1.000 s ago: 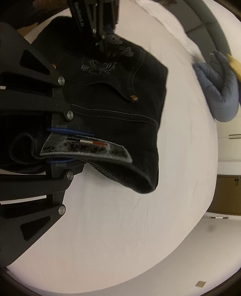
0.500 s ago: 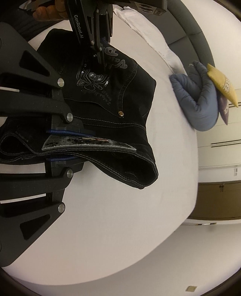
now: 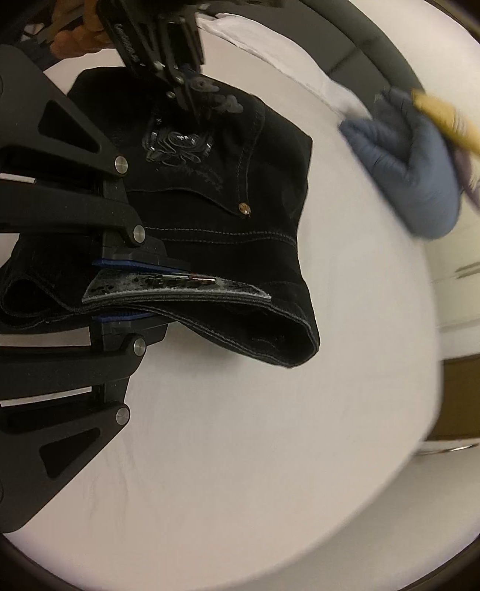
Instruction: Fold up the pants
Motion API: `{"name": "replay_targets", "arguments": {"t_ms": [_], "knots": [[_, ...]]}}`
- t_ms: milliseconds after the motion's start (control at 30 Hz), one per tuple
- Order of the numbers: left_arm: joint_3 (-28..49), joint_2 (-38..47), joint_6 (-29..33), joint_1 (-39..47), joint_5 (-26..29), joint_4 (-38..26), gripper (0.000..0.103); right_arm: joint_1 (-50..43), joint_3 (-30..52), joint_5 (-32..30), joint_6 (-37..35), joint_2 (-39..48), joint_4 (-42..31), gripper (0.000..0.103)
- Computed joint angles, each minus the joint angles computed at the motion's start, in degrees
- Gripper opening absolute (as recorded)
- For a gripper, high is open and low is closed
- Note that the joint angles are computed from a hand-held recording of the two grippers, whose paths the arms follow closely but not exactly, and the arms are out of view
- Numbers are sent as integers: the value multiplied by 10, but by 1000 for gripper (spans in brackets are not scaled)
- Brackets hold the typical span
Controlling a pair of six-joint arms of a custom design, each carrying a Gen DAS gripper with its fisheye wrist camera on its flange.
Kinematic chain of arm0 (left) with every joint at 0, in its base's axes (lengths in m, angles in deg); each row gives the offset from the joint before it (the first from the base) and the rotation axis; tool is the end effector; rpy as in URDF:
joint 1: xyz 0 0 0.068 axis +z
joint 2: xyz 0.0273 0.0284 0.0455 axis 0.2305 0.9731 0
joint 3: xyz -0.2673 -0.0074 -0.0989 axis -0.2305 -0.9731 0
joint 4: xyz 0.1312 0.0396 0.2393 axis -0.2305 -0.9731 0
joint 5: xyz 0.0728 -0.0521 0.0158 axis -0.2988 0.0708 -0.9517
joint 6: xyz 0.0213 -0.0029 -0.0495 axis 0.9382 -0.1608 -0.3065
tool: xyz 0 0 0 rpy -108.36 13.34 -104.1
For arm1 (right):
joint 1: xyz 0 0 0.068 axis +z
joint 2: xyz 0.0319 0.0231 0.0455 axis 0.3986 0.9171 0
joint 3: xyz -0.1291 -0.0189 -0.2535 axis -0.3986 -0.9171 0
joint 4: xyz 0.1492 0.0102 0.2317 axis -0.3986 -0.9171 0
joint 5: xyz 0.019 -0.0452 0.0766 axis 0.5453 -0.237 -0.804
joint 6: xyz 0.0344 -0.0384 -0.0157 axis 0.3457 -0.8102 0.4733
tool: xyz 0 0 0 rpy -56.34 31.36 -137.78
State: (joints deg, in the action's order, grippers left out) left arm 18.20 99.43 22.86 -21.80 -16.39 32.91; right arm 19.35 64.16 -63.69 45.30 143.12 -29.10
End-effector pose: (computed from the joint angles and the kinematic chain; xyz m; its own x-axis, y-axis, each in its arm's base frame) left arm 0.2218 -0.1413 0.2055 -0.7859 -0.3802 -0.4877 -0.3560 0.9230 -0.1460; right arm 0.2434 -0.0017 0.1964 -0.7564 -0.4289 -0.4939 -0.5736 0.7978 0.1856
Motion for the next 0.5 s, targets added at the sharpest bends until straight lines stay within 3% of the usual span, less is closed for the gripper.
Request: {"name": "replay_targets", "arguments": {"t_ms": [67,100,167,233,300,367,433,500], "knots": [[-30,14,-14,-1,-2,36,30,-48,-6,-32,-8,63,34,45],[-43,11,-23,-4,-7,50,37,-82,-1,-71,-24,90,33,50],[-70,0,-38,-3,-14,73,49,-137,15,-145,-62,132,6,53],[-88,-10,-41,6,-11,87,59,-176,28,-174,-110,154,-25,53],[-109,-35,-44,15,7,100,61,-216,45,-172,-154,159,-70,53],[-115,-63,-54,12,8,87,64,-245,58,-165,-147,145,-96,57],[-118,-96,-64,-8,-22,58,69,-282,54,-153,-147,120,-105,59],[-117,-140,-77,-31,-67,19,81,-339,58,-141,-183,103,-135,59]]}}
